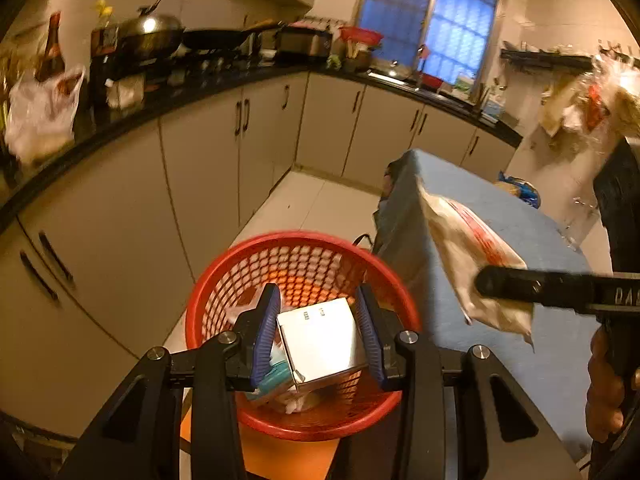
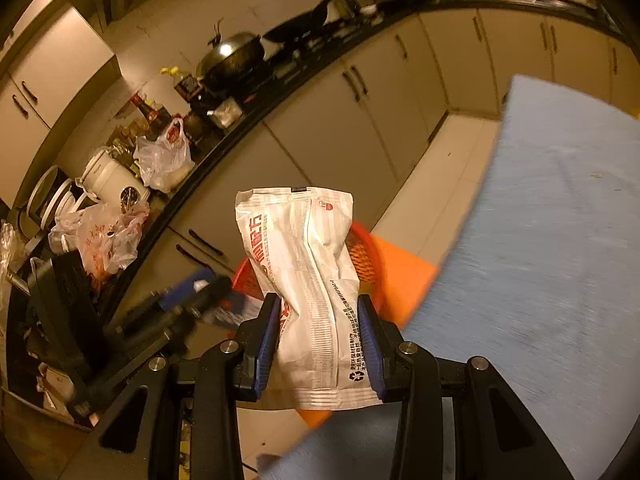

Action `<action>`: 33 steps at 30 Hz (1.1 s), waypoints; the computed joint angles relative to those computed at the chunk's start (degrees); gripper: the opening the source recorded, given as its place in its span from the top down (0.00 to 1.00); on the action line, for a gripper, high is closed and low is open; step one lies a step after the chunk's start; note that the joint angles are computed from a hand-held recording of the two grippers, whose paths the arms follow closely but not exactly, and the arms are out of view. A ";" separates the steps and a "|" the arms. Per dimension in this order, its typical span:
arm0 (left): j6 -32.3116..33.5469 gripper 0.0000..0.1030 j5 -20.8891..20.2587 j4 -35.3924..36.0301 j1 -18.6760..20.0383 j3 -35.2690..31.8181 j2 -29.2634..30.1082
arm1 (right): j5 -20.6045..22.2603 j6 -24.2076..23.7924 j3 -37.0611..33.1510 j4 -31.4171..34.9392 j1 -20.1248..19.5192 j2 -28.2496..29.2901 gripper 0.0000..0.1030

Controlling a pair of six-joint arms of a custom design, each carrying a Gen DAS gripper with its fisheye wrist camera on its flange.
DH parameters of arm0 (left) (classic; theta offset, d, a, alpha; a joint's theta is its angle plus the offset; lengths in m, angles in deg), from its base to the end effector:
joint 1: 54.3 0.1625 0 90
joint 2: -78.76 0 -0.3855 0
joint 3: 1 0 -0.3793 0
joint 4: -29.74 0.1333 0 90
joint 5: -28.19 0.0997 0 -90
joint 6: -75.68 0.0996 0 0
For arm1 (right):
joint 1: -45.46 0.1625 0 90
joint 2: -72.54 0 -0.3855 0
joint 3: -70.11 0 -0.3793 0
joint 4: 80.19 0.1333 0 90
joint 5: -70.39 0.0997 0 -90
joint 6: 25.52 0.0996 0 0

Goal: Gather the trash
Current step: 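Carry the wrapper and white box into the wastebasket and open both tools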

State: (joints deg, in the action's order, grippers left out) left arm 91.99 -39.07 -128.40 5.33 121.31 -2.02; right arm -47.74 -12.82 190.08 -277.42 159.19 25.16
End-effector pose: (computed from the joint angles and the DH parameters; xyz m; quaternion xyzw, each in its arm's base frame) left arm -0.0924 -0.4975 0.2541 0.3363 0.8940 -0.2474 0.1628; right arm 0.2829 -0.4289 0.0687 0.0170 -0.9287 0.3468 0.1301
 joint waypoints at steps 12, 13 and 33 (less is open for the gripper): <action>1.79 0.63 -2.28 -1.64 4.21 -0.45 1.83 | 4.37 0.64 -10.99 6.75 -4.50 7.82 0.57; 1.61 0.63 -2.19 -1.81 4.14 -0.19 1.79 | 4.48 0.78 -11.31 7.03 -4.66 8.06 0.57; 0.44 0.48 4.18 -9.06 -0.05 6.42 -2.50 | -1.50 -0.92 -4.02 -0.58 -0.10 3.84 0.48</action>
State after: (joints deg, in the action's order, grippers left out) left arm 92.43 -34.89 -137.46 5.29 127.72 -4.52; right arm -49.24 -13.73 186.07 -278.00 159.08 29.01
